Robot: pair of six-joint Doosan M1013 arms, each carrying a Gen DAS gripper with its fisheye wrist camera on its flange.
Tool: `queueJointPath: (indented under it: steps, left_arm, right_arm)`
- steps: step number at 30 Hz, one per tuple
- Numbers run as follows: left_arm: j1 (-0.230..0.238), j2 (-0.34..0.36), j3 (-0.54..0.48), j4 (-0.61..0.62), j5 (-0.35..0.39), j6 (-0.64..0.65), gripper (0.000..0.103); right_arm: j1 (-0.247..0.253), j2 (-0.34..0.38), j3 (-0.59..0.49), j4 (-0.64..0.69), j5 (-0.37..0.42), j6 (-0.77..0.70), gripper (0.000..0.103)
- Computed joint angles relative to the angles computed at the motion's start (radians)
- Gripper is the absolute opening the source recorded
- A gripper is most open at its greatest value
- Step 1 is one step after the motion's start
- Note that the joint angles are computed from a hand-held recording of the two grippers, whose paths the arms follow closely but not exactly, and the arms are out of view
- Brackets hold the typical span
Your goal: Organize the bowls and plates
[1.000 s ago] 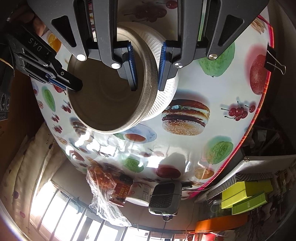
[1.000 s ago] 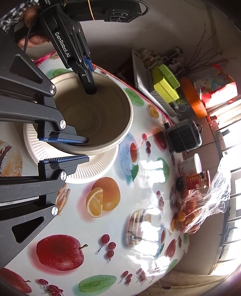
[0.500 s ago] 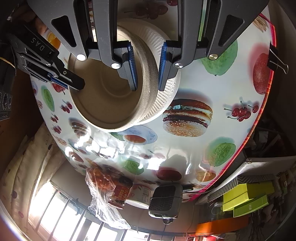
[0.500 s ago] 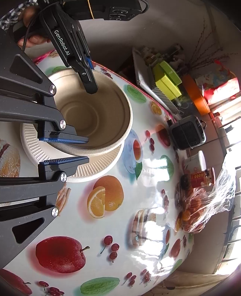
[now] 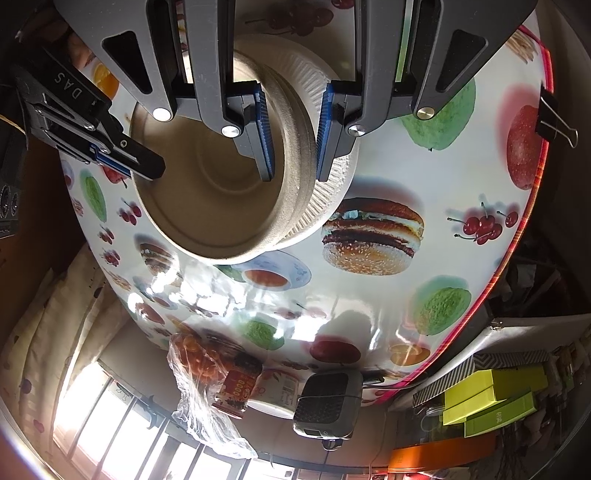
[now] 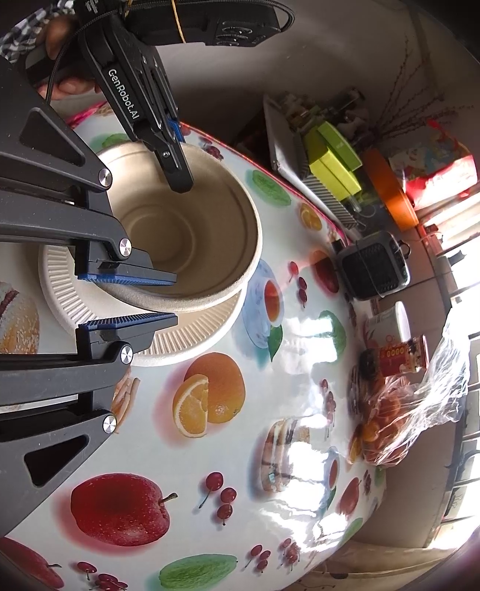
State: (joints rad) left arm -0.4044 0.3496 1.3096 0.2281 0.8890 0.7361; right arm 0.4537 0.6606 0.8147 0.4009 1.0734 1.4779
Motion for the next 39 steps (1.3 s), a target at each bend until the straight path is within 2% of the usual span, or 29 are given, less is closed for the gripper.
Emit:
queueJointPath:
  steps: [4,8,18,21,29,32,39]
  left_arm:
    - [0.001,0.000,0.001,-0.001,-0.004,0.001,0.024]
    - [0.001,0.001,0.001,-0.002,-0.007,0.000,0.032]
    - [0.000,0.001,0.001,-0.001,-0.011,0.000,0.033]
    - [-0.001,0.000,0.002,0.007,-0.014,-0.006,0.039]
    - [-0.004,-0.004,0.005,0.016,-0.015,-0.014,0.041]
    - [-0.007,-0.009,0.009,0.028,-0.025,-0.024,0.047]
    - [-0.020,-0.027,0.029,0.095,-0.048,-0.079,0.047]
  right_arm:
    - [0.000,0.002,-0.004,0.000,0.005,0.002,0.019]
    - [0.002,0.001,-0.004,-0.002,0.000,0.001,0.024]
    - [0.001,-0.001,-0.002,-0.001,-0.003,0.001,0.029]
    - [0.002,-0.001,-0.001,-0.003,-0.005,0.001,0.033]
    - [0.000,-0.004,-0.001,0.007,-0.004,-0.004,0.042]
    - [0.002,-0.010,0.009,0.006,-0.014,-0.005,0.047]
    - [0.002,-0.038,0.057,0.031,-0.070,-0.034,0.051]
